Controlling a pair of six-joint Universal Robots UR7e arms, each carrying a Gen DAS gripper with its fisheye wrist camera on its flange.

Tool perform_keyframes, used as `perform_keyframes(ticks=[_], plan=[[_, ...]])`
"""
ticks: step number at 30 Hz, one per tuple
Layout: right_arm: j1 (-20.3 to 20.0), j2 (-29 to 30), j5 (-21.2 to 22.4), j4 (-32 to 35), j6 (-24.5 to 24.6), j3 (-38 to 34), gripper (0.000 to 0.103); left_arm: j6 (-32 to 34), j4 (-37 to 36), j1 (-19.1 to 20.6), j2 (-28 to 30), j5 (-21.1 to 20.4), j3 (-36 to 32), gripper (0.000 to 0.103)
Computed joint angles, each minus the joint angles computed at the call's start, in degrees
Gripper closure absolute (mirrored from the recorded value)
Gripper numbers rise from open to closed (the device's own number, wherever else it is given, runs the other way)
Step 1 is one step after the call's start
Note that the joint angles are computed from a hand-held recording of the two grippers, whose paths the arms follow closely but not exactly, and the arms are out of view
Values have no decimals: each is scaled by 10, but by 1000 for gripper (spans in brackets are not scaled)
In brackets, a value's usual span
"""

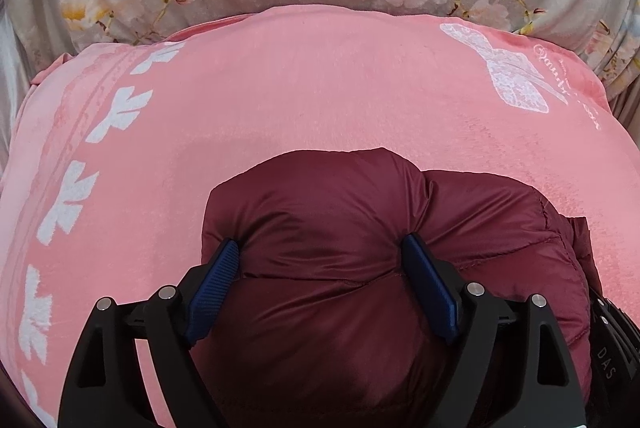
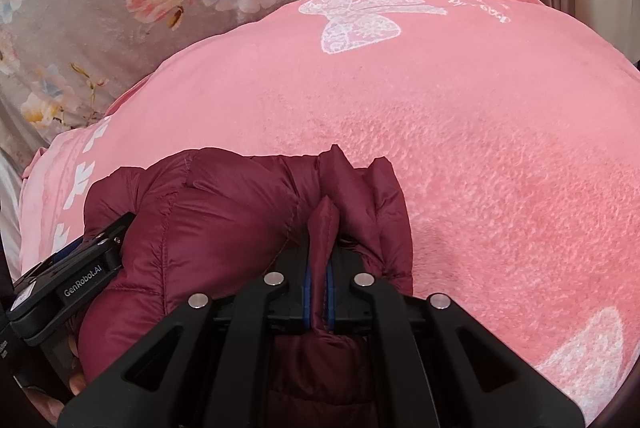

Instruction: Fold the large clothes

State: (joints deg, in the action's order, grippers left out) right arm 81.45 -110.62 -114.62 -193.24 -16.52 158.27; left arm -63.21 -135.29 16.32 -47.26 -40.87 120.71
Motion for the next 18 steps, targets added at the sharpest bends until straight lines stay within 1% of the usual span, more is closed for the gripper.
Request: perform_keyframes(ticks=[18], plan=[[0,5,1,-13,-2,3,100,-11,12,-4,13,21,-4,20]])
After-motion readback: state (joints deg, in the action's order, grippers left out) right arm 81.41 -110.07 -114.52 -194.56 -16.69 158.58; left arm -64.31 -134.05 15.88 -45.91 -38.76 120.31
